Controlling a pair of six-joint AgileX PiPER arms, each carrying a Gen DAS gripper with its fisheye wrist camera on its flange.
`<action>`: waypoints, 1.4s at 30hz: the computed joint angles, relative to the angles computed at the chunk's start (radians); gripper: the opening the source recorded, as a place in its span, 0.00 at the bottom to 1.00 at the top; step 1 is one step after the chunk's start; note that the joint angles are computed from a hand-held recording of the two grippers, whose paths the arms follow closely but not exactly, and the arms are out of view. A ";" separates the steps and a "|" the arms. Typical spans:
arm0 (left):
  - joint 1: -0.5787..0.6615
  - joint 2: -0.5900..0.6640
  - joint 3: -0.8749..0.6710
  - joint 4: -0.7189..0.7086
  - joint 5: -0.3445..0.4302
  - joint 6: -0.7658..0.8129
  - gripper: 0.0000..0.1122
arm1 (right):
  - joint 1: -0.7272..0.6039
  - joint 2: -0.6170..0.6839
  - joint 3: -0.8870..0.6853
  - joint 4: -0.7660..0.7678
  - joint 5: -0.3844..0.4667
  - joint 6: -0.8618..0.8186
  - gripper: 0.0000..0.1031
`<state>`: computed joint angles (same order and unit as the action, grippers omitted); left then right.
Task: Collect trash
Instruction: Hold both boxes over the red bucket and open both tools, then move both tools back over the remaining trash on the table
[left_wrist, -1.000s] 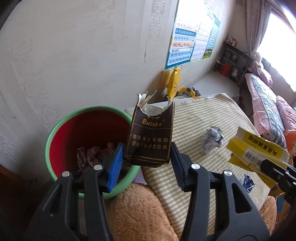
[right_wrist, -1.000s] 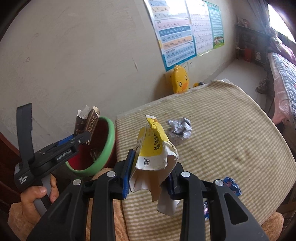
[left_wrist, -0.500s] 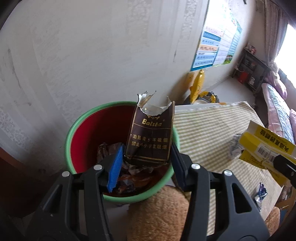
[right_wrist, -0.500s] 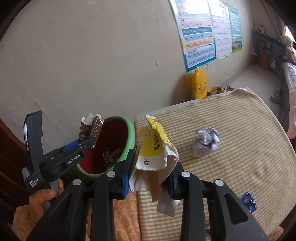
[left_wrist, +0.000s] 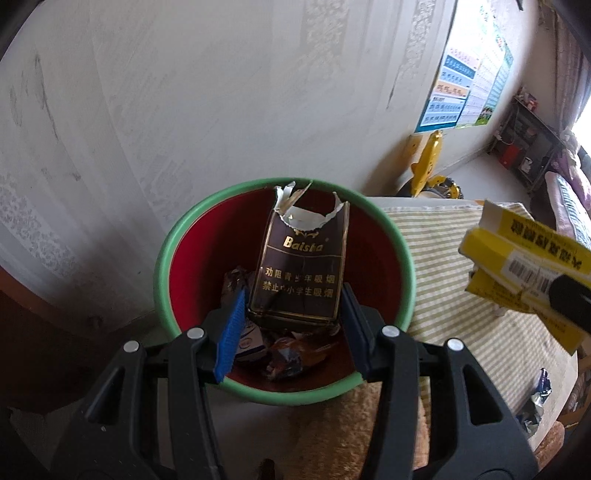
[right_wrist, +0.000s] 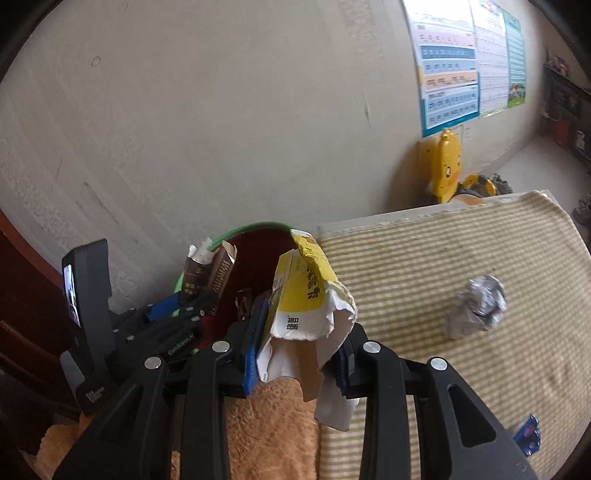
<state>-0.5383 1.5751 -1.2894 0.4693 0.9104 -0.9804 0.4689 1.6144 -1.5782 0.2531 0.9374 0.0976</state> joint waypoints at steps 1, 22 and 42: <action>0.005 0.001 0.004 -0.003 -0.001 0.000 0.43 | 0.004 0.014 -0.014 0.000 0.003 -0.001 0.29; 0.067 0.016 0.044 -0.051 -0.014 -0.001 0.53 | 0.059 0.201 -0.212 -0.020 0.044 -0.023 0.45; 0.029 0.007 0.012 -0.019 0.028 -0.004 0.53 | -0.024 0.012 0.032 0.015 0.009 -0.008 0.51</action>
